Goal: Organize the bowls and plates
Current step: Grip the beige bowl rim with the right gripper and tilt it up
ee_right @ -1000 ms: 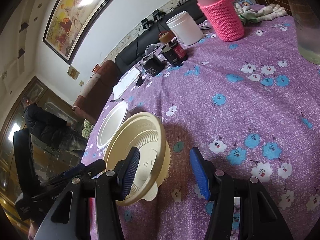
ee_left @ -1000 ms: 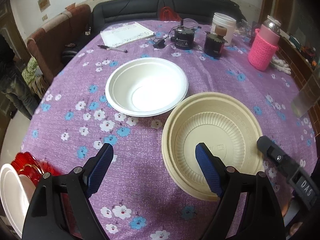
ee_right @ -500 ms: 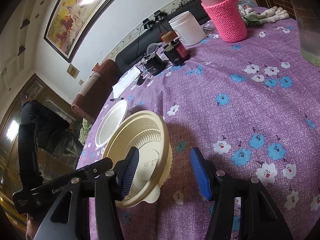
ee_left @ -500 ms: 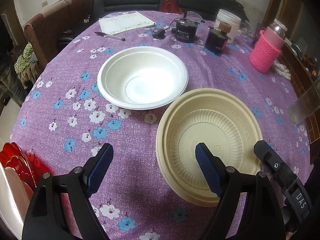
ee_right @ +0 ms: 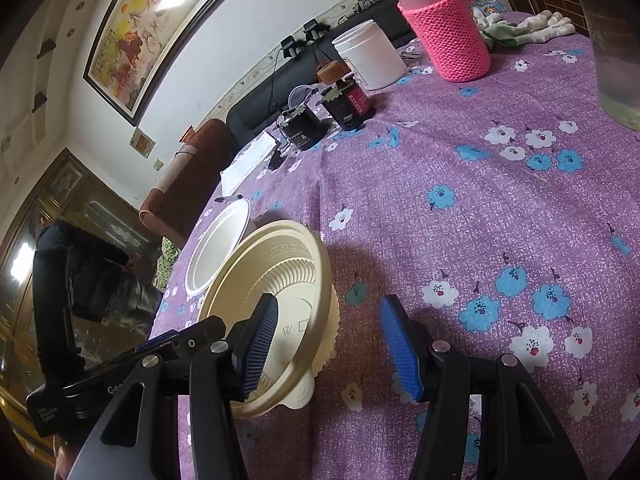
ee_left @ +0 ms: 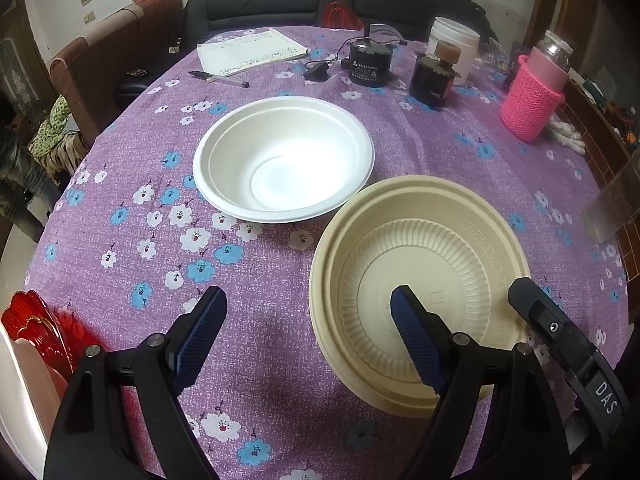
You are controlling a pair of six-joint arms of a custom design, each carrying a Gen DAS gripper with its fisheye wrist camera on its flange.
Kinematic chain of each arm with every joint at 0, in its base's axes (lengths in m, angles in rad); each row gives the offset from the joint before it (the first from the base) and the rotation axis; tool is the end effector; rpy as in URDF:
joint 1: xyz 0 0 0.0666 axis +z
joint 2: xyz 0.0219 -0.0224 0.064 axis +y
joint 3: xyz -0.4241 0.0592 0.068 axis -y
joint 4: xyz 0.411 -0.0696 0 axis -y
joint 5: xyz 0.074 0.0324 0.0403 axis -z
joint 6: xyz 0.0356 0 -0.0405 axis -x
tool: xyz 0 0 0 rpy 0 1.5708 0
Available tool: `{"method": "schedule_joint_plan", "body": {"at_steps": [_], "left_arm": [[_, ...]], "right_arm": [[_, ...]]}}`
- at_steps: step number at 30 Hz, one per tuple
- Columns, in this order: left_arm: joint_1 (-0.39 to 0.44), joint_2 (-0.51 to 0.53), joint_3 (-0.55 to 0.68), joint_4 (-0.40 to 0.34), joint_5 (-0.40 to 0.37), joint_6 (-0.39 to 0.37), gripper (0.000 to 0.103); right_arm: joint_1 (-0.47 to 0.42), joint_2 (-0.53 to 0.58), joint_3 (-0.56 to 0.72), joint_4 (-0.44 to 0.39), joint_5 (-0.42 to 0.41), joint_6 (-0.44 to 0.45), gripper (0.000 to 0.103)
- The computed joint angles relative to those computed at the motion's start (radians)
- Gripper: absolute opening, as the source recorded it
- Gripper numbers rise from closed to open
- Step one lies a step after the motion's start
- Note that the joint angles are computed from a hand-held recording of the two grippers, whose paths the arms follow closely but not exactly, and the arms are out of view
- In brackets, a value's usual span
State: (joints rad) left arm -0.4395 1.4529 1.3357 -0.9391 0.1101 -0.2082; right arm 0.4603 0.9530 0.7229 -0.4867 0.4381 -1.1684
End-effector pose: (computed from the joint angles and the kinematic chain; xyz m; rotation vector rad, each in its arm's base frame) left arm 0.4519 -0.2172 0.4164 0.8745 2.4852 -0.2242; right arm 0.2862 0.1246 0.3520 0.9831 2.0094 0.3964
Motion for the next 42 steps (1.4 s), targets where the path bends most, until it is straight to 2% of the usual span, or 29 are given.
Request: {"method": "schedule_joint_plan", "body": {"at_steps": [23, 42], "left_arm": [[-0.005, 0.015, 0.002, 0.000, -0.004, 0.000, 0.085], [-0.017, 0.036, -0.001, -0.003, -0.017, -0.008, 0.085]], "right_arm": [[-0.003, 0.005, 0.002, -0.009, 0.005, -0.009, 0.057], [-0.013, 0.009, -0.004, 0.007, -0.022, -0.013, 0.057]]}}
